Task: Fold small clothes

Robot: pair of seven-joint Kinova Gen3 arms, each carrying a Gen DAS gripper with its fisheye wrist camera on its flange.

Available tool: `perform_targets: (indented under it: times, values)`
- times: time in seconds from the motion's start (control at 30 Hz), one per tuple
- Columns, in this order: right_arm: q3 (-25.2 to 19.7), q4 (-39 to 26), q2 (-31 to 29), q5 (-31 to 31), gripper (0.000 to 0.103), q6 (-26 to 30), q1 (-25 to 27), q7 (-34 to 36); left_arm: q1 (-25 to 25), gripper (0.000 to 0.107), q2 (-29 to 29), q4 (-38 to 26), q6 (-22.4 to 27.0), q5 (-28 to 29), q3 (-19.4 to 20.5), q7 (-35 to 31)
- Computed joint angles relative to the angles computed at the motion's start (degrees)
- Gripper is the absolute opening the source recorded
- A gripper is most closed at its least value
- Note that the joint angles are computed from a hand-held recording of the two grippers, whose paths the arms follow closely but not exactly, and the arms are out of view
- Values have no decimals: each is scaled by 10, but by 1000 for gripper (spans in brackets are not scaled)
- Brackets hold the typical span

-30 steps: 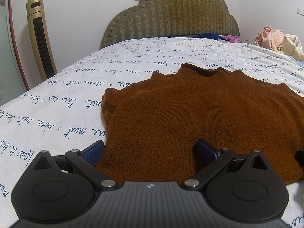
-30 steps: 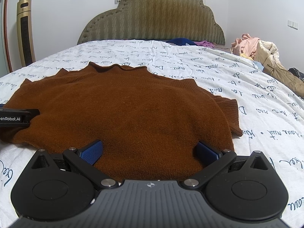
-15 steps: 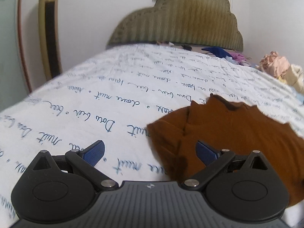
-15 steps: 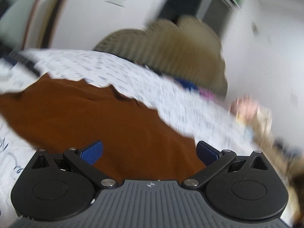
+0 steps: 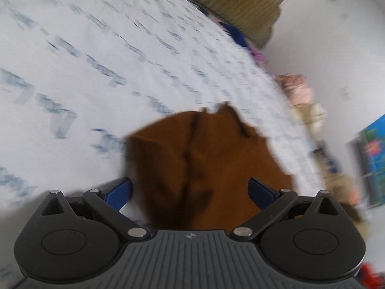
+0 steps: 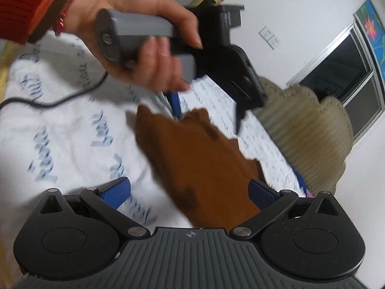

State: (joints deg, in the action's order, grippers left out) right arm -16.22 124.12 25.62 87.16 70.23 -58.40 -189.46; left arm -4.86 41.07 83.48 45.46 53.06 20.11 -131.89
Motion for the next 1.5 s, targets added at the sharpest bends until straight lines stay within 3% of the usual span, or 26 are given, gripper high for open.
perform_targets:
  times: [0.07,0.13,0.23,0.3,0.33,0.37,0.4,0.43,0.47,0.5,0.6,0.7,0.8,0.9,1.07,1.27,1.5]
  values:
    - [9,-15,5,14,100,-6,12,2,-11,103,49,-51,46,-3,23,38]
    - [20,-33,22,25,98,2,19,-2,11,103,75,-95,74,1,6,59]
    - [35,-61,44,31,95,3,31,-9,37,102,91,-139,74,-19,1,87]
    - [40,-70,50,32,86,0,36,-16,47,102,94,-155,55,-56,16,122]
    - [41,-73,52,32,74,0,36,-18,57,97,91,-160,45,-69,14,136]
    - [43,-76,55,32,57,-1,36,-15,74,79,86,-166,36,-83,1,146]
    - [45,-81,59,30,49,0,35,-10,98,63,76,-172,30,-106,-23,164]
    - [46,-85,62,28,35,-1,35,-5,125,35,70,-181,26,-129,-49,187]
    - [47,-84,63,30,23,-3,34,-8,144,20,69,-192,24,-153,-65,211]
    - [47,-78,60,33,18,-8,35,-14,154,15,66,-195,19,-170,-71,228]
    - [44,-56,51,46,13,-9,34,-43,168,13,35,-157,-41,-211,-65,242]
    - [36,-26,39,58,12,17,24,-89,215,12,-19,-99,-111,-222,-106,219]
    - [25,7,36,58,11,63,9,-139,235,12,-50,-76,-157,-285,-98,263]
    - [13,35,26,48,11,96,4,-187,263,12,-69,-80,-164,-354,-103,328]
    - [-9,81,-1,7,10,135,-4,-278,351,12,-90,-90,-178,-454,-145,416]
    - [-33,139,-33,-56,10,162,-15,-397,416,12,-87,-118,-175,-537,-145,473]
    - [-60,223,-93,-112,10,129,-6,-545,504,12,-48,-177,-150,-617,-157,513]
